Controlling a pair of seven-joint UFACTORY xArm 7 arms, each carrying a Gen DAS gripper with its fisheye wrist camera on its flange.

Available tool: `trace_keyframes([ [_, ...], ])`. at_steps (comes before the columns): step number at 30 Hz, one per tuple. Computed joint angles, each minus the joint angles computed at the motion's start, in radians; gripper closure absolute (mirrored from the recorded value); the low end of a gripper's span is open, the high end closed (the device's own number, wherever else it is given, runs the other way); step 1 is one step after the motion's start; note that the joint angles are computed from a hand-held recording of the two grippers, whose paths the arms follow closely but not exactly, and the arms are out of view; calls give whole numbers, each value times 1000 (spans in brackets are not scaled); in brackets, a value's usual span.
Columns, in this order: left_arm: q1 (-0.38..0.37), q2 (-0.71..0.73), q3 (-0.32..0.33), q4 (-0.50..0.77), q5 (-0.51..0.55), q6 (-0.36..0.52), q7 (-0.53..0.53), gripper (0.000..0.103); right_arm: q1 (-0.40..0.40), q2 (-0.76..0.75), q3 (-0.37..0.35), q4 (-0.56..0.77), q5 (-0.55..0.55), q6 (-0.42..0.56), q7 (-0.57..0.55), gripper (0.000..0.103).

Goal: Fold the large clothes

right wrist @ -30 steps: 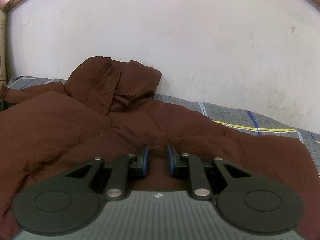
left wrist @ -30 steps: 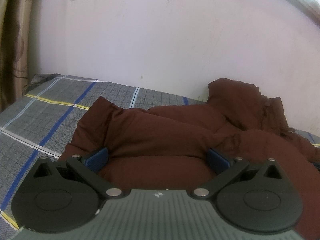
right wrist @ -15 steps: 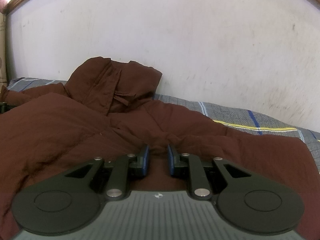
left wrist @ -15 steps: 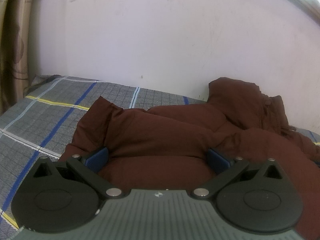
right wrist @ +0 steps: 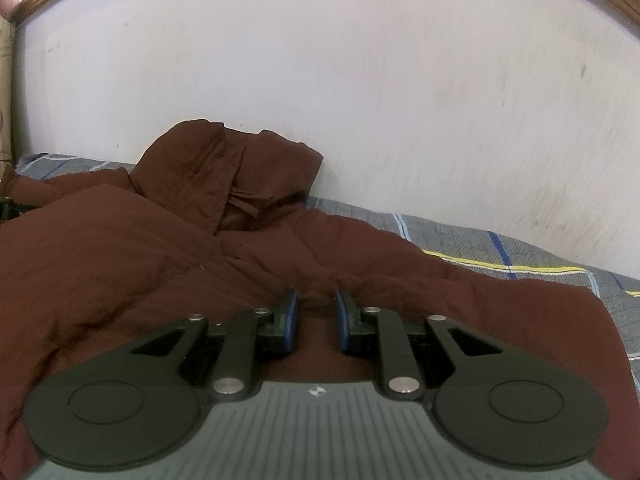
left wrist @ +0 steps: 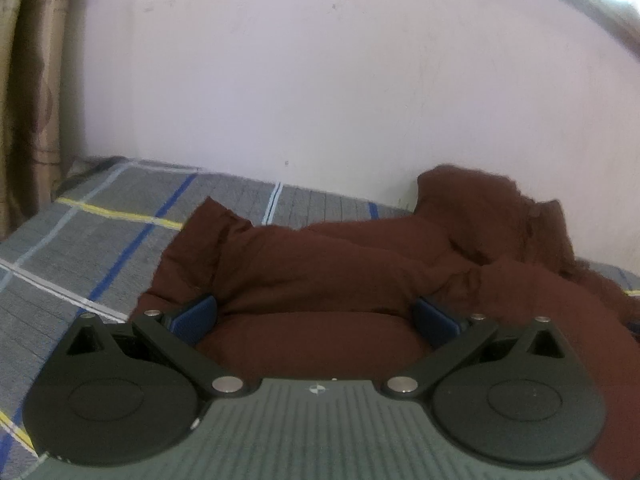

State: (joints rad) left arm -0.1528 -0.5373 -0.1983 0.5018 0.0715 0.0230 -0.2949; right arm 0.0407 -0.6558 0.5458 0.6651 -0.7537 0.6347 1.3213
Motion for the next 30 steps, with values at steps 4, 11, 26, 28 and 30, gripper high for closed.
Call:
trace_keyframes([
  [4,-182,-145,181,-40,-42,49,127,0,64,-70,-21,-10,38,40,-81,61],
  [11,-230,-567,327,-85,-169,424,256,0,285,-534,28,-120,235,177,-80,4],
  [26,194,-1162,624,-144,-143,1219,542,0,527,-1127,264,-9,801,932,-24,4],
  [28,224,-1171,646,-151,-153,1253,584,0,516,-1171,273,-19,844,945,-20,4],
  [30,253,-1181,657,-161,-162,1289,626,0,509,-1212,279,-46,892,931,-24,5],
])
